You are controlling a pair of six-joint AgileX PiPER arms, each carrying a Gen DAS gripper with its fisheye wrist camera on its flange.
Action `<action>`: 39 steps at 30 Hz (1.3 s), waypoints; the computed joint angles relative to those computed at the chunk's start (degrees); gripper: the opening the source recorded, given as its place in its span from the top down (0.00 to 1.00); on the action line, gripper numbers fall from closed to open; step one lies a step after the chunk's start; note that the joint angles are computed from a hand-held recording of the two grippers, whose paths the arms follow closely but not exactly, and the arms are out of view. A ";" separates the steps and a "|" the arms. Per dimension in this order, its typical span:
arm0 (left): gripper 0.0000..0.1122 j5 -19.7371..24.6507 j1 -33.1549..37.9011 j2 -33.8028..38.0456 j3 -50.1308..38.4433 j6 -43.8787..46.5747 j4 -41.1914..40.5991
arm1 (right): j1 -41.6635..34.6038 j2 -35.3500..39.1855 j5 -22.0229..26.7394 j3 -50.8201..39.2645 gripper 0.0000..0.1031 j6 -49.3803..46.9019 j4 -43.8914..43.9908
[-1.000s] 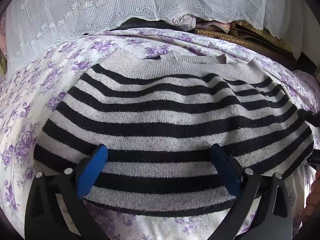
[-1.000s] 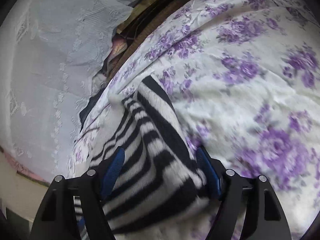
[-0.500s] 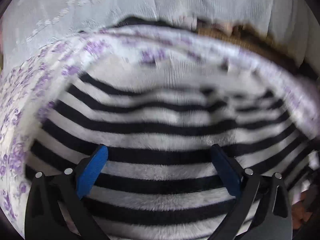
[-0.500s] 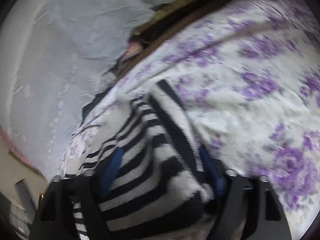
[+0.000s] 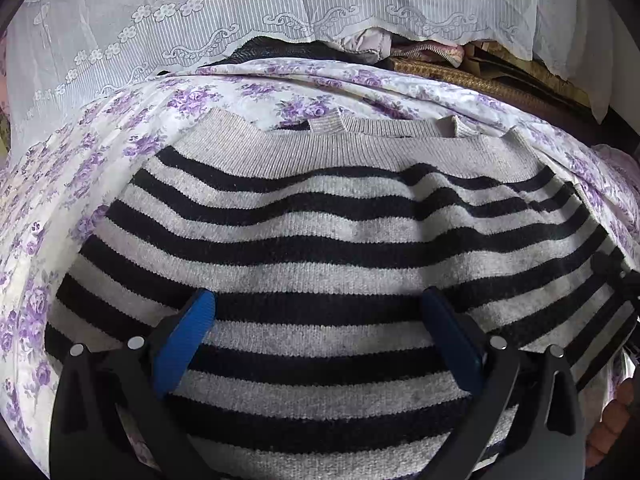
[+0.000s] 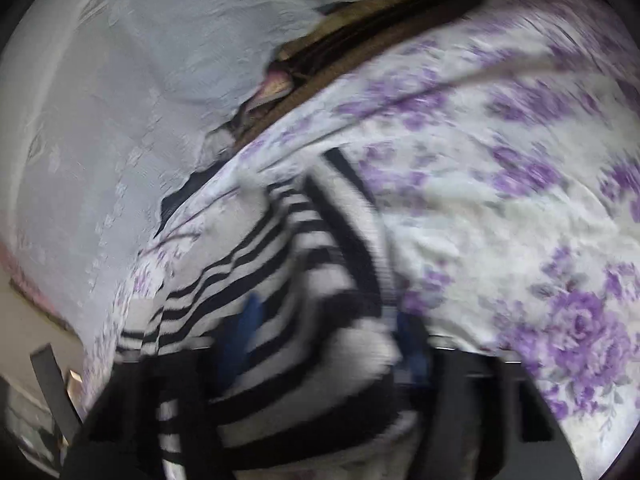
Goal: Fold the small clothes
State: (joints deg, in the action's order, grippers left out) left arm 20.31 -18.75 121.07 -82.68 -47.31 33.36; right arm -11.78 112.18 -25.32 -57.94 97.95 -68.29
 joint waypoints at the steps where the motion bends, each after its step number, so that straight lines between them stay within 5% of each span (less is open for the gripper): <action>1: 0.12 -0.03 0.03 0.05 -0.05 0.08 -0.07 | -1.02 0.54 -2.20 0.04 0.65 0.90 -0.39; 9: 0.12 -0.58 0.22 -0.50 0.65 1.44 -1.30 | -2.24 1.73 -5.69 -0.39 0.69 1.13 -0.08; 13: 0.12 -1.50 1.73 -3.24 2.91 9.60 -9.36 | -1.43 -0.18 -3.80 1.06 0.71 -2.11 2.48; 18: 0.12 0.33 2.29 -3.93 2.54 8.34 -7.70 | 2.03 -5.77 0.23 4.60 0.72 -12.64 11.12; 23: 0.12 0.82 2.55 -4.34 0.64 19.70 -19.21 | 5.64 -10.19 2.05 6.35 0.73 -19.55 17.28; 29: 0.12 6.98 0.48 -0.45 -9.03 24.14 -23.59 | 9.51 -12.89 4.92 6.58 0.73 -24.08 20.64; 35: 0.12 21.87 -0.20 12.38 -32.03 25.23 -24.12 | 10.99 -13.58 5.59 6.46 0.73 -23.72 18.75; 39: 0.12 20.22 0.35 13.29 -32.35 27.08 -26.21 | 12.59 -14.02 6.16 6.48 0.73 -25.13 17.98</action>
State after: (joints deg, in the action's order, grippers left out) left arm 40.52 -18.40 134.37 -115.02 -20.23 7.15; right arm 0.80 98.16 -19.16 -51.46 72.83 -50.31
